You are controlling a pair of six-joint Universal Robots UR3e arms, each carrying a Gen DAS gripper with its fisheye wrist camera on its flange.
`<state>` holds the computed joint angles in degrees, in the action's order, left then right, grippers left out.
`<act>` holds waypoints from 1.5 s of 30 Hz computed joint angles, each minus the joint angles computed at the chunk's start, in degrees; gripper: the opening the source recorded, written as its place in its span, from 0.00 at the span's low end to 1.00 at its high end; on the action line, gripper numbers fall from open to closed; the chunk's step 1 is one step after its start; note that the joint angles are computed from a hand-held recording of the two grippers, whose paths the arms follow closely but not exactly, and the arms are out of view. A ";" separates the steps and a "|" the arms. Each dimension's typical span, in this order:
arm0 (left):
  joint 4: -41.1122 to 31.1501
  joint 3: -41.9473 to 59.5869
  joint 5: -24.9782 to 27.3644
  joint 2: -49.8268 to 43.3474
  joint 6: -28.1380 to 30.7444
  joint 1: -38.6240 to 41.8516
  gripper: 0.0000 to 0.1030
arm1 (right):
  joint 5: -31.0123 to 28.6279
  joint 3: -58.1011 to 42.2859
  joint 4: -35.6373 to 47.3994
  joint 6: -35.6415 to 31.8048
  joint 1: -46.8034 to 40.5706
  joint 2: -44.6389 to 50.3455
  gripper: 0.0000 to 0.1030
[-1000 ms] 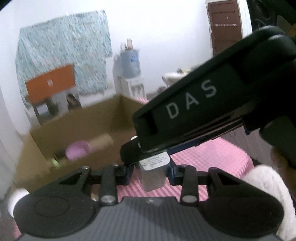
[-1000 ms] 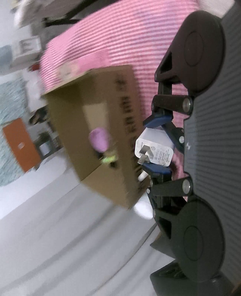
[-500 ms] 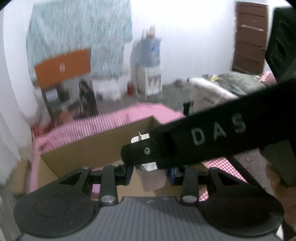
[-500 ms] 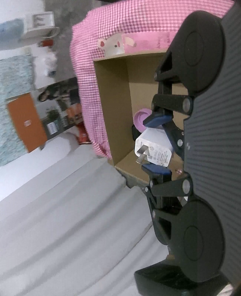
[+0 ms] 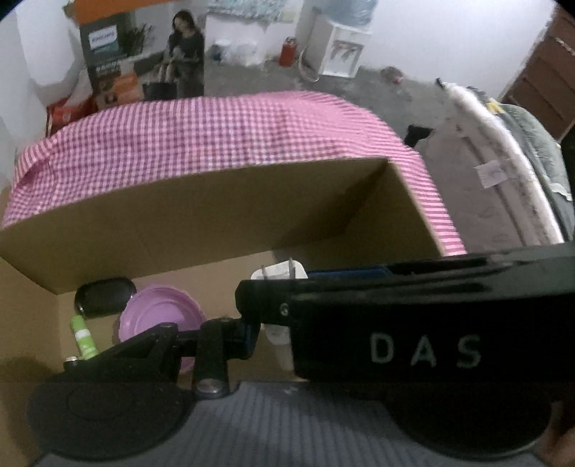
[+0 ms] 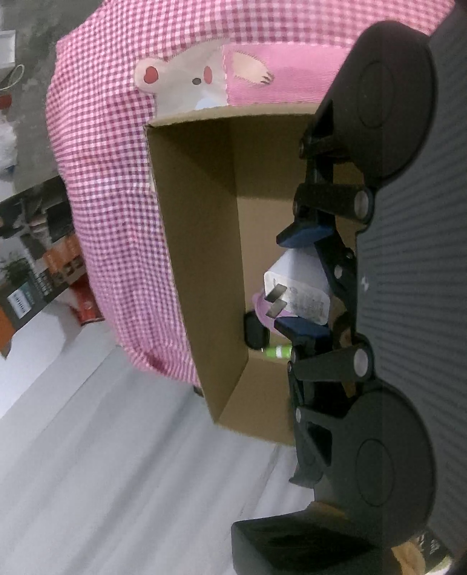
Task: Organize rigid objects
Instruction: 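Carry the charger plug into the box and open the right tool, then move the right tool to the dropper bottle beside the gold jar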
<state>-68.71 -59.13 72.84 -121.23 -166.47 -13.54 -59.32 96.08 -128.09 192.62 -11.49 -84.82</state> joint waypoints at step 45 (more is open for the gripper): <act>-18.75 -46.36 -26.10 63.45 39.39 32.57 0.84 | -28.52 23.03 -12.77 16.53 28.42 -45.65 0.82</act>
<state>-87.45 -105.49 46.74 -57.78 -127.08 19.03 -87.84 119.11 -140.86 209.15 16.93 -130.47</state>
